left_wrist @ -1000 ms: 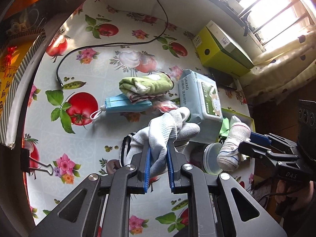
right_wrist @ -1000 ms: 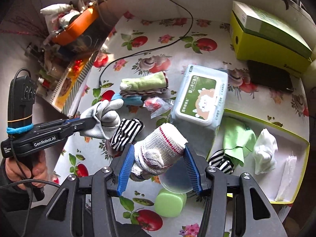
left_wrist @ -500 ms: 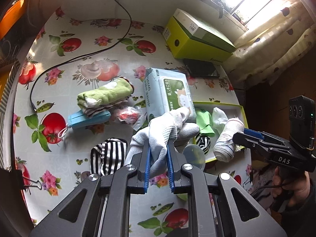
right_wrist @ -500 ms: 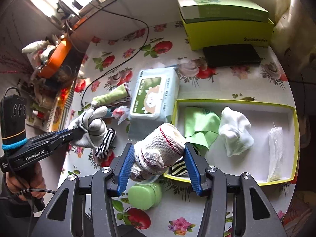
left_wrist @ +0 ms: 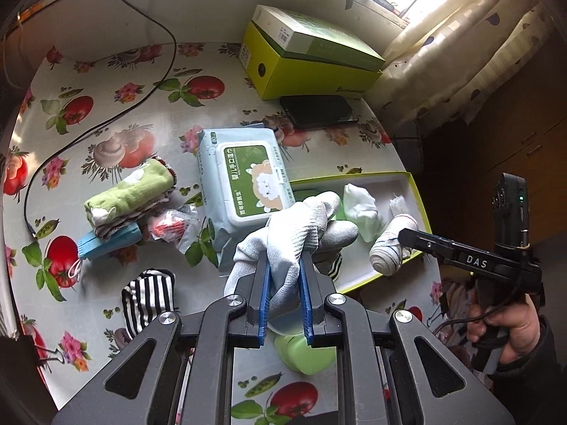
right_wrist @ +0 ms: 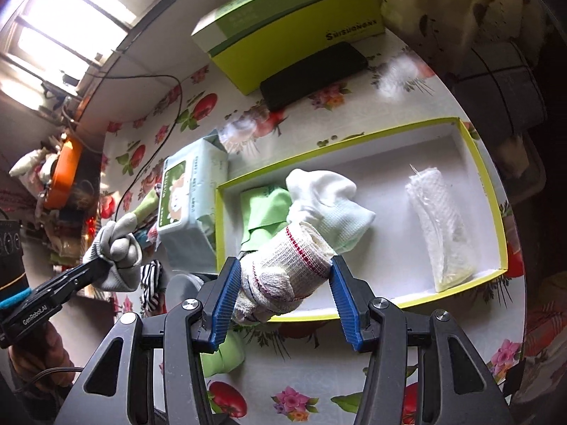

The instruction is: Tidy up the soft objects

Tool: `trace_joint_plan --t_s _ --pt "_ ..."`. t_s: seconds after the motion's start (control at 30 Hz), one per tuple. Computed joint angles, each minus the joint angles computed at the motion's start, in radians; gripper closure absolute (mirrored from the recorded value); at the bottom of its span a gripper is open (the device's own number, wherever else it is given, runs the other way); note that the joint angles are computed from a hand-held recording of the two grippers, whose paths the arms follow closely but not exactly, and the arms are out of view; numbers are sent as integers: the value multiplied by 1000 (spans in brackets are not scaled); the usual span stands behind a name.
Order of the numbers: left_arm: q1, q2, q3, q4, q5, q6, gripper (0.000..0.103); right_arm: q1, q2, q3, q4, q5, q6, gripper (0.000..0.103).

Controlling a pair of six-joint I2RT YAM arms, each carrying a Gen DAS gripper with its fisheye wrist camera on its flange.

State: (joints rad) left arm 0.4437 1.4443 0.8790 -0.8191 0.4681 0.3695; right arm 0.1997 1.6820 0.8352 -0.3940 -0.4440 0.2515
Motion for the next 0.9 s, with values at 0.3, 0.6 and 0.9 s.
trace_joint_plan --t_s 0.3,0.6,0.9 --pt "-82 -1 1 12 -16 -35 88 -38 81 -38 77 -1 97 50" --pt "-167 25 8 39 -30 -71 88 -31 101 -25 39 3 37 50" --pt "-301 112 35 101 -70 -140 87 -41 85 -34 41 -27 2 58"
